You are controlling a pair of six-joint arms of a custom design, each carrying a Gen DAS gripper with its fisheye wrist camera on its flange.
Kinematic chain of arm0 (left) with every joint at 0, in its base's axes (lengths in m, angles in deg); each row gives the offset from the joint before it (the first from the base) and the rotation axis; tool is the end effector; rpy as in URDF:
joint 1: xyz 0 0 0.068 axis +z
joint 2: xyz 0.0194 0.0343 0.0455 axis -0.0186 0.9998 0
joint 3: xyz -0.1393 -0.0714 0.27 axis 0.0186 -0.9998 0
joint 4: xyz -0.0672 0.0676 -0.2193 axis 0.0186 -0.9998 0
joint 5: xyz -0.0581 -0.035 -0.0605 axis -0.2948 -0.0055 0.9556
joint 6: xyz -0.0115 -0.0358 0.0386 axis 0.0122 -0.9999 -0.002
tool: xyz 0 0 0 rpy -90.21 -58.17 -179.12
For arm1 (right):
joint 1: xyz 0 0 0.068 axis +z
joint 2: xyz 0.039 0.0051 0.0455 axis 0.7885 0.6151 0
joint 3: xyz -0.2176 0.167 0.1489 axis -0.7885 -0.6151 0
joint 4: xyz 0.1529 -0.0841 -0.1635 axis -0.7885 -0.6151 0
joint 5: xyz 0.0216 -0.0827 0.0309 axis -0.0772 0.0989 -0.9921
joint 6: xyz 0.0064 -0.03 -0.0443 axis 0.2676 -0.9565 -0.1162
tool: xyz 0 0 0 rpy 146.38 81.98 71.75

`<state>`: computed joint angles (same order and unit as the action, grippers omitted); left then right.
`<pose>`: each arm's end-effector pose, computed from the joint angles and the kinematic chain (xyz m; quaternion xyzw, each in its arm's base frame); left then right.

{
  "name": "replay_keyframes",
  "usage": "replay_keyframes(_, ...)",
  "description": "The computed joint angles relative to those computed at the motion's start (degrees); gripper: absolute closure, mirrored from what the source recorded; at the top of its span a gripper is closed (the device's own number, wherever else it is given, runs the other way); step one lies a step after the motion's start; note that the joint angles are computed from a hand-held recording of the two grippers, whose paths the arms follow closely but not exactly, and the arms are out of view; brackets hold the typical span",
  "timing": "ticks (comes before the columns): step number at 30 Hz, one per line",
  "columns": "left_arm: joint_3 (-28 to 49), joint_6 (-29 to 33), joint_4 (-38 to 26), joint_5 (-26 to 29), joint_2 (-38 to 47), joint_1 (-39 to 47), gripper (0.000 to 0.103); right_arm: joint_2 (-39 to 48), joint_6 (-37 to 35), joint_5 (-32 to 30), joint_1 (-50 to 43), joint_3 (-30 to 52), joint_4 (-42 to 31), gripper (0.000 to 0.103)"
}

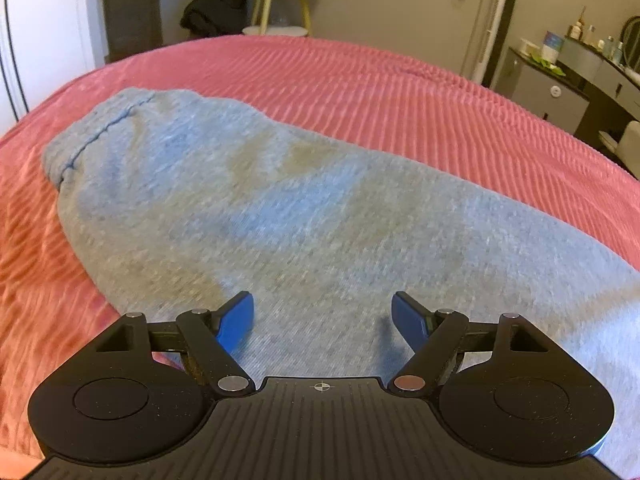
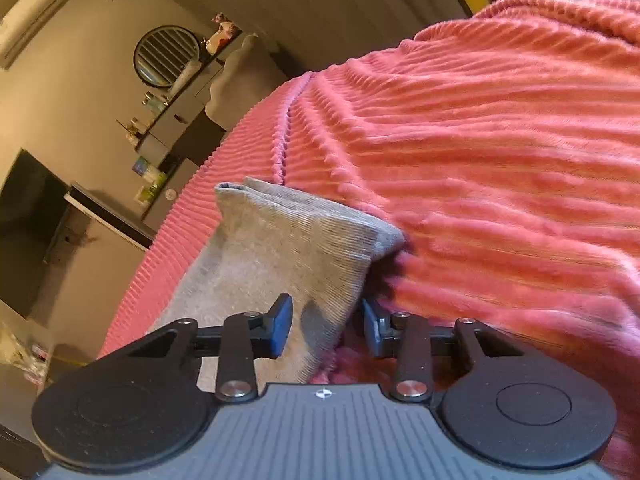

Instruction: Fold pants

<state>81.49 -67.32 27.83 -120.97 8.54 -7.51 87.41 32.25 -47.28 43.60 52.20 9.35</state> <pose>0.1614 0.0005 0.1819 -0.4265 0.8339 0.1136 0.3314 0.2816 -0.0265 0.1015 0.2535 0.8263 0.3085 0.3972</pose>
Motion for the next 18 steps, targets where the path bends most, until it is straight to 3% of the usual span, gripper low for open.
replay_keyframes(9, -0.17, 0.79, 1.26, 1.27, 1.82, 1.26, 0.021, 10.82, 15.7, -0.67, -0.99, -1.37, 19.65, 0.066)
replay_keyframes(11, -0.28, 1.06, 1.51, 1.56, 1.67, 1.48, 0.021, 11.9, 16.83, -0.09, -0.68, -0.82, 21.25, 0.081)
replay_keyframes(12, -0.37, 1.13, 1.66, 1.66, 1.54, 1.57, 0.021, 11.97, 16.82, 0.19, -0.51, -0.48, 21.21, 0.094)
replay_keyframes(18, -0.54, 1.79, 2.56, 2.04, 2.4, 1.89, 0.021, 14.59, 18.4, -0.9, -1.01, 0.83, 23.15, 0.089)
